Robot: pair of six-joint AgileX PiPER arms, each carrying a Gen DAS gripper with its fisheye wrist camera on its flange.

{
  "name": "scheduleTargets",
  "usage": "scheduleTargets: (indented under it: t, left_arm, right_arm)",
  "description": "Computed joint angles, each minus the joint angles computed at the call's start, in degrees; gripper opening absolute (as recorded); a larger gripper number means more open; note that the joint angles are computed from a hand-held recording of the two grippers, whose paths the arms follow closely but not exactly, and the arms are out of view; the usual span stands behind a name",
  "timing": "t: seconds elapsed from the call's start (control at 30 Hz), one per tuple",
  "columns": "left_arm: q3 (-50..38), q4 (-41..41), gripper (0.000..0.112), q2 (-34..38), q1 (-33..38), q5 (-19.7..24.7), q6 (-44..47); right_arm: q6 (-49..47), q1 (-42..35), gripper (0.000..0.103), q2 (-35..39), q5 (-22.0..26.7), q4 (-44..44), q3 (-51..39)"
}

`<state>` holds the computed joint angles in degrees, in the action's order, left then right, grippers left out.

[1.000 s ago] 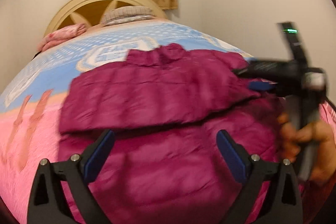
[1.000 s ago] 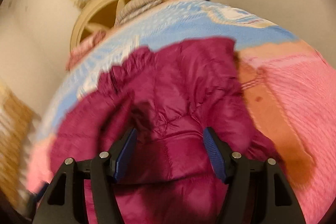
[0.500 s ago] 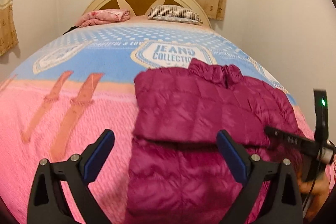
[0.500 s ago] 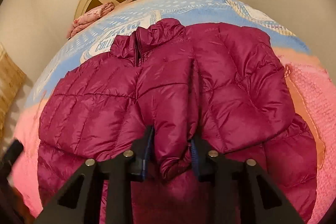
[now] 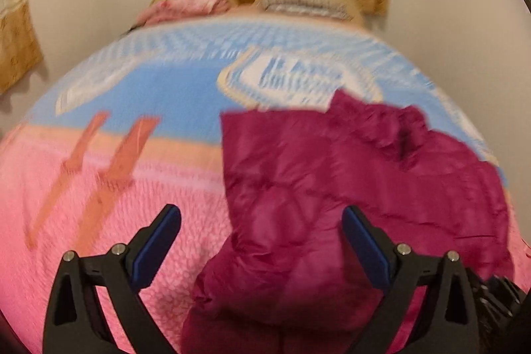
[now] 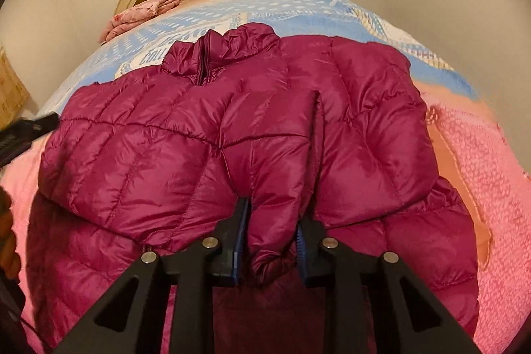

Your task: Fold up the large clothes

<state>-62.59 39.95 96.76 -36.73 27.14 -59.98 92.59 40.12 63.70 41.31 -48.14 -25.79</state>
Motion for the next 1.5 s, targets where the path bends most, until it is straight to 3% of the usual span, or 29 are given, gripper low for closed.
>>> scheduleTargets:
  t: [0.13, 0.23, 0.4, 0.53, 0.6, 0.63, 0.7, 0.77, 0.87, 1.03, 1.17, 1.3, 1.33, 1.43, 1.5]
  left_arm:
    - [3.9, 4.3, 0.101, 2.6, 2.0, -4.5, -7.4]
    - [4.0, -0.9, 0.103, 2.9, 3.5, -5.8, -3.2]
    - [2.7, -16.2, 0.103, -1.1, 6.0, -3.8, 15.3]
    - [-0.2, -13.8, 0.103, -3.8, 5.9, -4.0, 13.7]
    - [-3.6, -7.3, 0.103, -2.2, 4.1, -2.3, 8.6]
    - [-5.2, -5.4, 0.103, -1.0, 3.5, -1.4, 7.3]
    - [-10.1, -4.1, 0.103, 3.3, 1.8, 1.2, 6.0]
    - [-12.4, -5.6, 0.103, 5.9, 1.7, 0.6, 6.4]
    - [-12.9, 1.0, 0.103, 9.5, 0.0, 1.2, -2.9]
    - [-8.7, 18.9, 0.103, 11.9, -4.5, 4.0, -23.9]
    - [-6.8, 22.9, 0.103, 10.9, -4.4, 3.3, -29.0]
    - [-7.8, 19.6, 0.103, 11.6, -3.8, 3.0, -25.5]
    - [-8.0, 19.3, 0.103, 11.7, -3.9, 3.0, -25.4]
    - [-7.8, 18.7, 0.103, 11.6, -3.6, 2.3, -25.0]
    - [-7.6, 18.4, 0.103, 11.5, -3.2, 1.4, -25.1]
  right_arm:
    - [-1.8, -3.2, 0.028, -2.3, -4.1, 0.7, 1.7]
    - [-4.4, -4.8, 0.031, -3.1, -5.8, 1.8, 1.9]
    - [-27.2, -13.2, 0.04, -9.8, -2.6, 20.8, -2.7]
    - [-49.1, -27.5, 0.065, -9.7, -1.1, 34.7, -12.6]
    - [-59.6, -34.8, 0.066, -4.3, -2.4, 44.3, -19.8]
    - [-62.1, -36.1, 0.066, 0.5, -0.7, 46.5, -24.7]
    - [-63.5, -36.0, 0.066, 9.9, 1.5, 46.8, -33.6]
    - [-65.1, -38.0, 0.066, 19.9, 1.8, 52.1, -42.2]
    - [-63.8, -38.9, 0.066, 32.0, 3.2, 55.3, -53.2]
    - [-55.8, -37.5, 0.066, 46.3, 6.8, 51.1, -66.8]
    - [-53.4, -36.9, 0.066, 55.4, 12.5, 48.4, -76.7]
    - [-53.4, -36.5, 0.066, 58.6, 15.0, 46.8, -79.9]
    - [-53.7, -36.3, 0.064, 57.9, 14.3, 46.5, -78.8]
    - [-54.4, -36.4, 0.024, 56.2, 15.8, 45.6, -77.0]
    - [-55.9, -38.2, 0.017, 52.9, 13.9, 48.9, -72.9]
